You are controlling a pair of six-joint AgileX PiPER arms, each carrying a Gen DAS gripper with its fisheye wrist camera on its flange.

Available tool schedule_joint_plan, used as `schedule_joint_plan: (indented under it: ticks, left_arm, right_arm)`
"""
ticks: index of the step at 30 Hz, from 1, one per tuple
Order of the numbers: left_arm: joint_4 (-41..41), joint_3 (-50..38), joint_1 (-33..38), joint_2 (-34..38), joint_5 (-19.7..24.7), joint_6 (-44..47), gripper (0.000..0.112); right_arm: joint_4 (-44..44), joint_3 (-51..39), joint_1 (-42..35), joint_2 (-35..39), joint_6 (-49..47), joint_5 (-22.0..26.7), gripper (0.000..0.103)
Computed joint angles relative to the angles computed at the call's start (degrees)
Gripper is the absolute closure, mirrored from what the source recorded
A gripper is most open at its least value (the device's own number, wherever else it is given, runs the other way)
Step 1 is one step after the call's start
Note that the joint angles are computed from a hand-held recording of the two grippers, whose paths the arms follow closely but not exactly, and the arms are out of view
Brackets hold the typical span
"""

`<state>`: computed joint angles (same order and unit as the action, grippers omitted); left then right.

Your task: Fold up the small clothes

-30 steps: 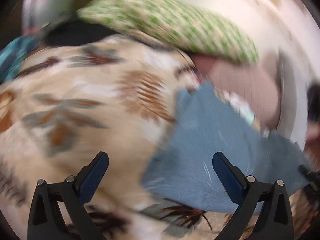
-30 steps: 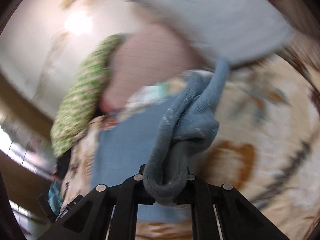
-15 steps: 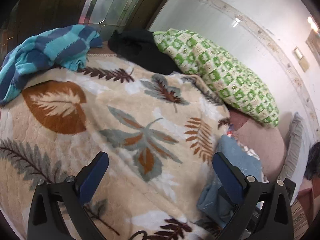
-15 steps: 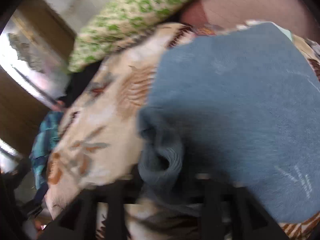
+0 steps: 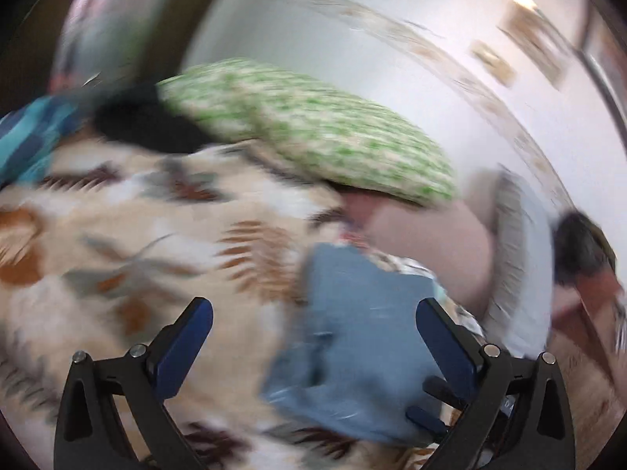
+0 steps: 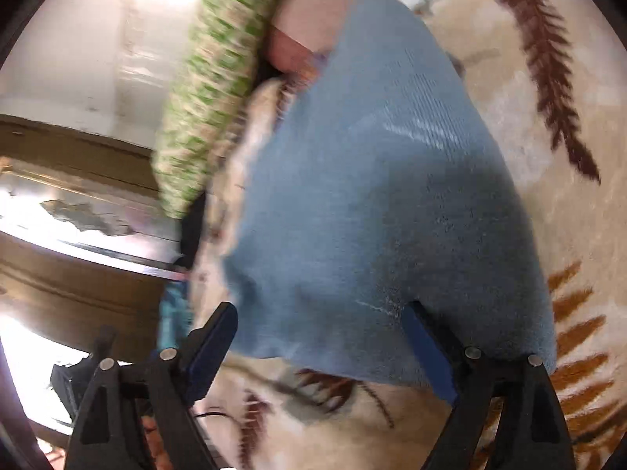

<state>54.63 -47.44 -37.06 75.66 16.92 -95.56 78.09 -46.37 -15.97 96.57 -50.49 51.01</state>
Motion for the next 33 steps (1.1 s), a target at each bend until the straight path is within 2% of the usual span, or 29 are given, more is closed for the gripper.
schedule_joint_plan:
  ticks: [2,5,7,8,9,11,12,14,16,18,20,23,25,26,28,30,33]
  left_arm:
    - [-1.6,-6.6,-3.5,7.9,6.0,4.7,0.009]
    - [-14.9,-15.4,-3.7,20.3,13.0,20.6,0.009]
    - [-26.4,-19.1,-1.7,28.1,15.5,30.3,0.009]
    - [-29.9,-19.0,-0.6,29.8,13.9,32.6,0.009]
    - [-31.2,-18.1,0.2,29.2,12.1,32.8,0.009]
    - [-28.6,-17.9,-0.2,28.3,12.0,30.7,0.009]
    - [-27.7,-17.9,-0.4,28.3,12.2,30.6,0.009]
    - [-26.8,-17.3,-0.3,28.1,11.5,30.5,0.009]
    - [-28.2,-16.7,0.5,27.5,10.7,30.8,0.009]
    - [-27.0,-16.4,0.4,26.8,11.3,29.5,0.009]
    - [-23.0,-16.6,-0.5,26.4,12.2,24.8,0.009]
    - [-18.1,-15.0,-1.2,24.2,10.6,19.2,0.009]
    - [-14.0,-14.7,-1.6,23.9,10.7,15.5,0.009]
    - [-13.5,-14.2,-1.5,23.7,10.4,15.3,0.009]
    - [-14.4,-13.8,-0.5,23.1,9.8,16.4,0.009]
    - [-16.9,-13.1,1.2,22.0,7.7,18.0,0.009]
    - [-18.8,-11.4,3.0,20.4,4.5,17.8,0.009]
  right_arm:
    - [-0.6,-1.3,-1.2,-1.5,0.6,1.9,0.015]
    - [-4.2,-5.5,-6.4,-3.3,2.5,8.0,0.014]
    - [-6.1,-11.3,-9.0,-2.0,4.2,11.1,0.014]
    - [-6.4,-16.1,-8.8,0.1,5.7,12.1,0.014]
    - [-6.2,-19.5,-9.2,2.2,6.3,13.5,0.014]
    - [-5.9,-29.5,-8.3,10.1,9.1,17.2,0.014]
    - [-8.7,-34.8,-6.9,14.0,11.5,16.4,0.014]
    - [-15.1,-42.6,-4.5,21.9,16.9,11.0,0.014]
    - [-12.3,-46.3,-5.4,29.5,20.3,12.0,0.015]
    - [-10.6,-47.0,-6.1,29.1,22.3,12.7,0.015]
    - [-15.1,-48.9,-4.9,27.0,23.9,13.2,0.014]
    - [-11.4,-49.5,-5.1,24.8,19.1,14.5,0.014]
    - [-15.4,-50.0,-3.2,25.5,19.9,9.6,0.014]
    - [-19.4,-51.7,-1.9,28.6,22.0,7.0,0.014]
    - [-20.5,-52.3,-2.2,31.4,24.3,6.6,0.014]
    - [-15.3,-48.2,-3.7,27.7,21.4,7.2,0.014]
    - [-9.4,-41.5,-6.0,22.3,15.4,13.7,0.014]
